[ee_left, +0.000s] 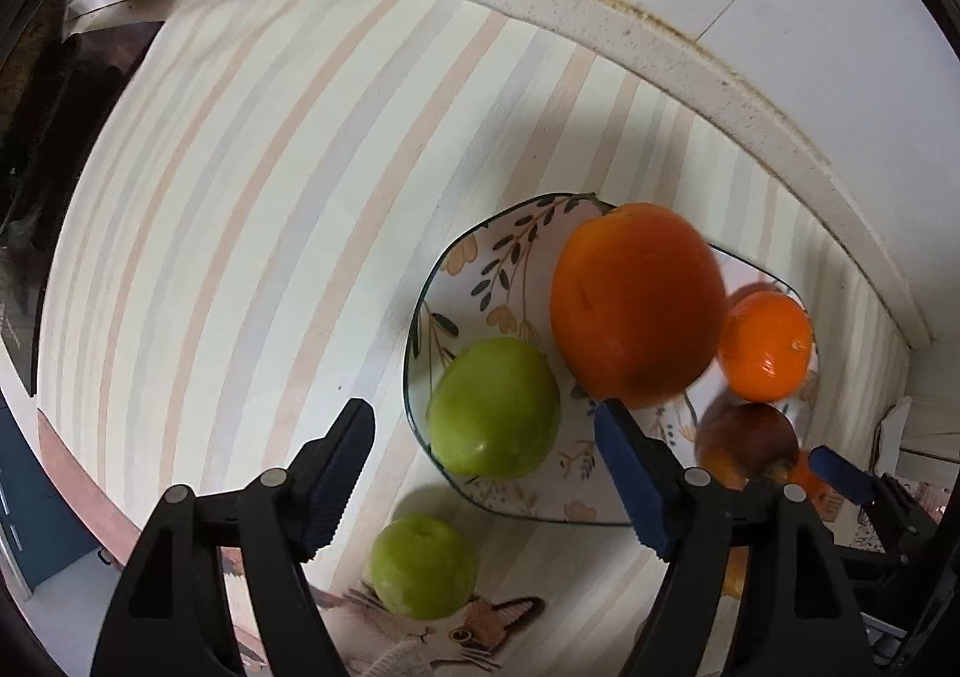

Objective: Organize fruits
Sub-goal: 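Place the green apple and red apple onto the plate with both grippers, then grasp the second green apple with the left gripper while the right grasps a tangerine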

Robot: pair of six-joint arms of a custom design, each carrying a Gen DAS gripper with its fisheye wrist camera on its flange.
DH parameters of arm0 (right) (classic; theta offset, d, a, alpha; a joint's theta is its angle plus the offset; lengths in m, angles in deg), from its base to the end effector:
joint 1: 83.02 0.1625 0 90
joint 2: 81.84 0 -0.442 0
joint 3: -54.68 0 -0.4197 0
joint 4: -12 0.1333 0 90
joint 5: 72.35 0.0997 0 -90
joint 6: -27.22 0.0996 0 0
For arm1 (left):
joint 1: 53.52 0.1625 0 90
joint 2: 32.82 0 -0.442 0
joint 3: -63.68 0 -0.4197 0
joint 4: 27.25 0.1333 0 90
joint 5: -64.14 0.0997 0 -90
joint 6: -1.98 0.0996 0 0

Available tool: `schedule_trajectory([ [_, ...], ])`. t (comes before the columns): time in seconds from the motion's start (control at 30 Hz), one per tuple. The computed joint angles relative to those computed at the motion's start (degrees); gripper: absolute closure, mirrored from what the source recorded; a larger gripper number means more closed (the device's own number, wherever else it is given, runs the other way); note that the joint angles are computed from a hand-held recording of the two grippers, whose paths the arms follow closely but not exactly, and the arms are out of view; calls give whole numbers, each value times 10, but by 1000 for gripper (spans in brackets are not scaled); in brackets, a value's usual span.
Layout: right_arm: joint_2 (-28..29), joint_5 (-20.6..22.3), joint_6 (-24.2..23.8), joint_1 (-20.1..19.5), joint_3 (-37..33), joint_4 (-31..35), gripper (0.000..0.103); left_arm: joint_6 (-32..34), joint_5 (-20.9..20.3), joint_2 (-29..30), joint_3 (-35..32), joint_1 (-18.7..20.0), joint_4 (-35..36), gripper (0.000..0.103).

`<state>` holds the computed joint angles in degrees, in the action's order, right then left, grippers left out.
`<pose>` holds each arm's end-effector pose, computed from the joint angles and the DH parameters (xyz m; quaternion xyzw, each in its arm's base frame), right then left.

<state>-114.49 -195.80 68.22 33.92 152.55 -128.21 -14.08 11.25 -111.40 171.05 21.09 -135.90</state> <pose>0.3521 -0.5197 -0.0862 -0.0789 -0.9470 0.0557 0.3065 0.0433 -0.5715 0.2979 0.0226 0.9445 -0.0053 0.3278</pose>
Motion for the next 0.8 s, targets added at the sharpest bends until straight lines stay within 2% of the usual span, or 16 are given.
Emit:
schedule_trajectory([
  [0.03, -1, -6, -4, 4, 0, -4, 11, -2, 0, -3, 3, -4, -2, 18],
  [0.3, -12, -47, 13, 48, -2, 9, 9, 1, 15, -64, 39, -40, -8, 18],
  [0.57, -34, -73, 19, 90, 18, -3, 9, 2, 47, -150, 101, -93, -21, 18],
  [0.8, -51, -91, 35, 131, 32, -2, 9, 0, 53, -205, 135, -131, -29, 18],
])
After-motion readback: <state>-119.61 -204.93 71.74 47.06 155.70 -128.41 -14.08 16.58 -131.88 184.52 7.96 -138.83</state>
